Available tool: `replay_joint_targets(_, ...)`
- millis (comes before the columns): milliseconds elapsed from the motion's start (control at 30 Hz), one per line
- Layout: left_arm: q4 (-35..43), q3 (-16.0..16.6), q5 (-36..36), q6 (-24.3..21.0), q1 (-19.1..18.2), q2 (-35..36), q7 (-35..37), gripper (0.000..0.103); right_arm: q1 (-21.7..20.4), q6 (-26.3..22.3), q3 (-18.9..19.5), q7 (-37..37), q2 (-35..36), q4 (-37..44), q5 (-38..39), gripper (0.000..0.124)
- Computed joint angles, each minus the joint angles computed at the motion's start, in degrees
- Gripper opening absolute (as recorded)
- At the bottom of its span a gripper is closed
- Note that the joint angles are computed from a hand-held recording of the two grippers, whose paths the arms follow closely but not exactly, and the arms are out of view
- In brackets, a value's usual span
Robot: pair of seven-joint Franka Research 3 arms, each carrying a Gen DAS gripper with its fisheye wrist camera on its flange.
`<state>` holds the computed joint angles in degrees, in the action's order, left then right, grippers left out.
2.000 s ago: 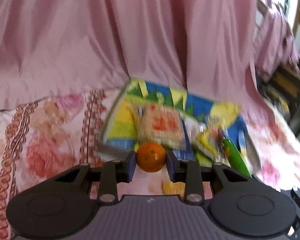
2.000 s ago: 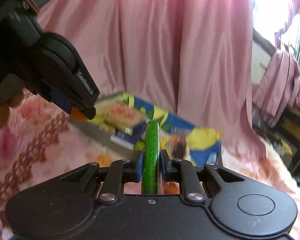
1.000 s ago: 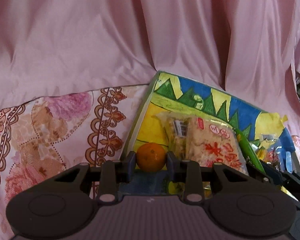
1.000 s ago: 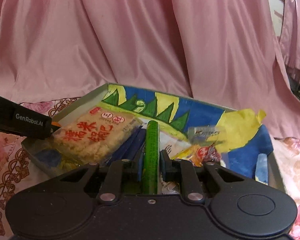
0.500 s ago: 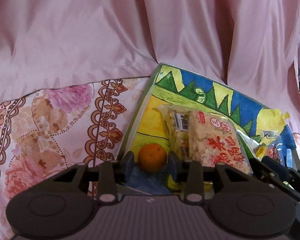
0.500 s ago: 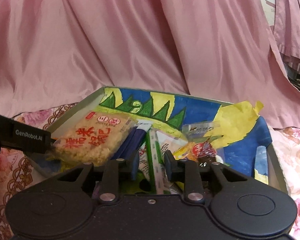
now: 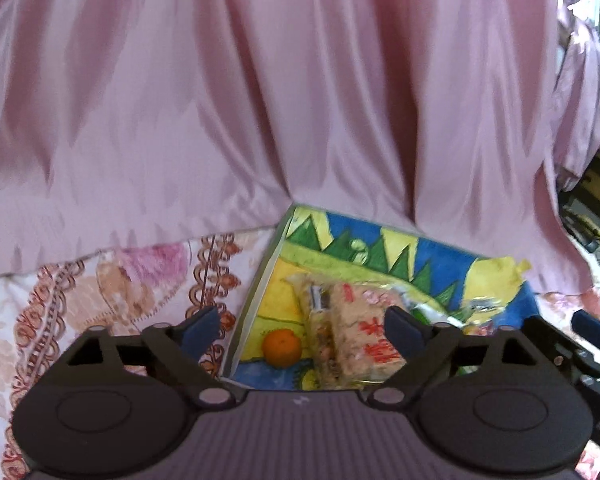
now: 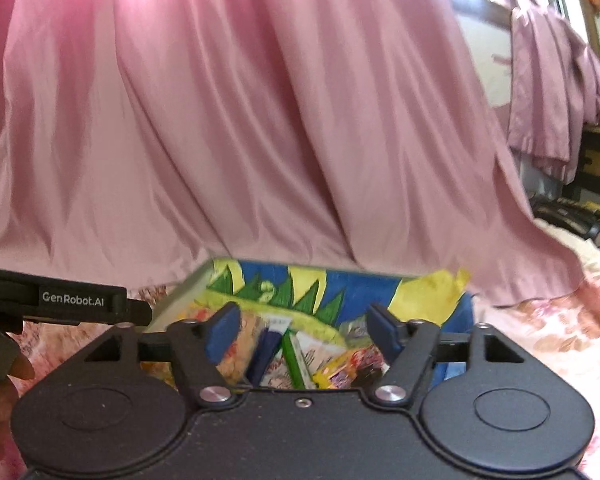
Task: Organize snacks
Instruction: 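Withdraw both open tools from the tray back over the remaining snacks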
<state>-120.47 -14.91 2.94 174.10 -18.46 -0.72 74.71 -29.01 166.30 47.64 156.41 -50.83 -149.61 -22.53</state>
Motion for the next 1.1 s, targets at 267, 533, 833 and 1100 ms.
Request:
replay_joint_targets(267,-9.49,0.64,6.39,6.85,0.19,-9.32,-6.47,0.102,9.23,-7.35,-4.48,-0.44,-10.34,-3.65,0.73,0.095)
replay_joint_targets(533,-17.73,1.81,10.78,10.55,-0.77,-18.04,-10.87,0.103,20.31,-17.19,-6.71,-0.65,-17.58,-6.27,1.16,0.102)
replay_joint_targets(833,-24.33,6.08,11.96,6.42,-7.41,-26.01,-8.95,0.103,31.06,-29.96,-7.66,0.5,-20.93,-5.7,2.47,0.102)
replay_joint_targets(1100,-29.29,7.36,10.04,0.4,-11.62,-33.18,-5.33,0.103,38.2,-38.83,-8.02,2.73,-20.05,-4.22,4.02,0.102)
